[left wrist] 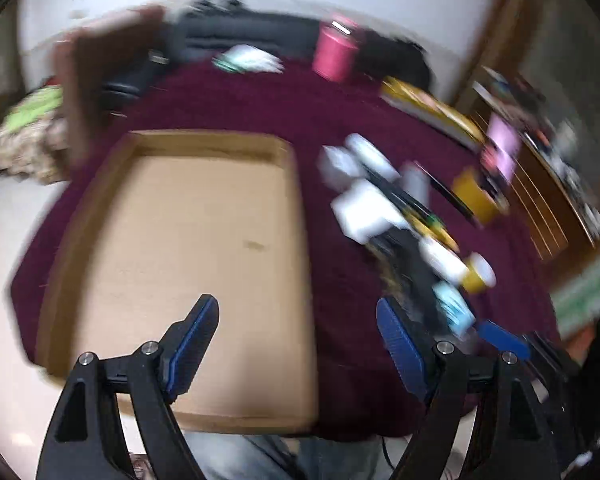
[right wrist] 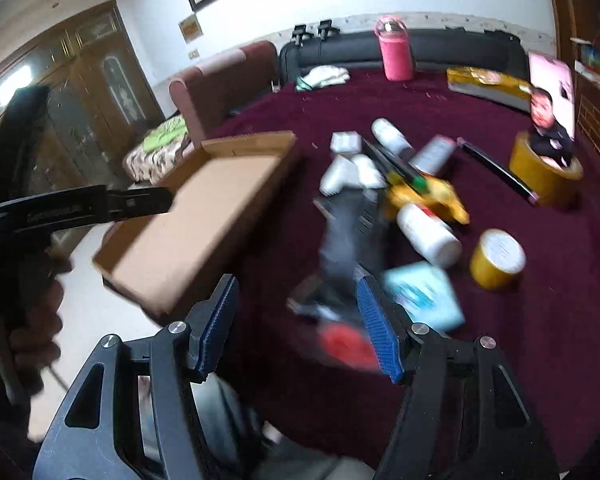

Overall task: Organize objects
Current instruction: 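Lower the cardboard tray onto the tablecloth with both grippers and release, then grasp the black snack bag with the left gripper while the right grasps the clear orange package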

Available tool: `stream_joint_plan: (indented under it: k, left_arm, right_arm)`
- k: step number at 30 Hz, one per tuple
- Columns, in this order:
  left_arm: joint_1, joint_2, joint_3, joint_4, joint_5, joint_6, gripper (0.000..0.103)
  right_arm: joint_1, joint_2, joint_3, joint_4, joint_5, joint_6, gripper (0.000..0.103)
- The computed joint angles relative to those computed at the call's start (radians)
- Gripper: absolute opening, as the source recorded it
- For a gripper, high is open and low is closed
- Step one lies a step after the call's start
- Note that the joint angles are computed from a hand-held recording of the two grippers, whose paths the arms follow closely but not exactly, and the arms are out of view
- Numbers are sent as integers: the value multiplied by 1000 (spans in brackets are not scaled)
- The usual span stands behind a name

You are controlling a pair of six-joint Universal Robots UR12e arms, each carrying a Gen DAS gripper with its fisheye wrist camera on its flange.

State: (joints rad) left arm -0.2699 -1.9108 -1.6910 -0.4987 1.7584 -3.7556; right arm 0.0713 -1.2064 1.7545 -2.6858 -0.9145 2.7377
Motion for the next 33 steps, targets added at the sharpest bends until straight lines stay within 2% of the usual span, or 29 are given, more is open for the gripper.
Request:
stream_joint_plan:
  k: [2, 5, 8, 11, 14, 16, 19, 22, 25, 27, 29, 33]
  left_arm:
    - [-9, -25, 20, 22, -38, 17, 81]
    - [-5, -51, 49, -1, -97, 67, 80]
    - [14, -71, 69, -24, -203, 61, 80]
    - [24, -91, 85, -33, -269, 36, 80]
    - [25, -109, 110, -52, -280, 1, 80]
    - [22, -128, 143, -69, -282, 17, 80]
    - [13, -162, 203, -125, -277, 55, 80]
    - [3, -193, 257, -195, -240, 61, 79]
    - [2, -206, 279, -228, -219, 33, 62]
    - [4, -212, 294, -284, -218, 6, 41]
    - [9, -206, 279, -268, -232, -19, 36]
    - [7, -188, 259, -239, -217, -55, 20]
  right_arm:
    - [-25, 3, -4, 35, 21, -46, 63]
    - [-50, 17, -23, 88, 27, -122, 63]
    - [-49, 36, -54, 154, 7, -243, 63]
    - [-42, 62, -96, 247, 4, -380, 63]
    - [-32, 74, -114, 301, -19, -509, 63]
    - [-26, 69, -99, 271, -57, -564, 63]
    - [-30, 68, -93, 261, -55, -608, 62]
    - [-35, 71, -86, 241, -36, -626, 58]
    - [-43, 80, -89, 235, -16, -633, 49]
    - [-52, 86, -104, 272, 0, -635, 45]
    - [-58, 92, -125, 320, 13, -645, 37]
    - [-56, 99, -151, 374, 2, -672, 35]
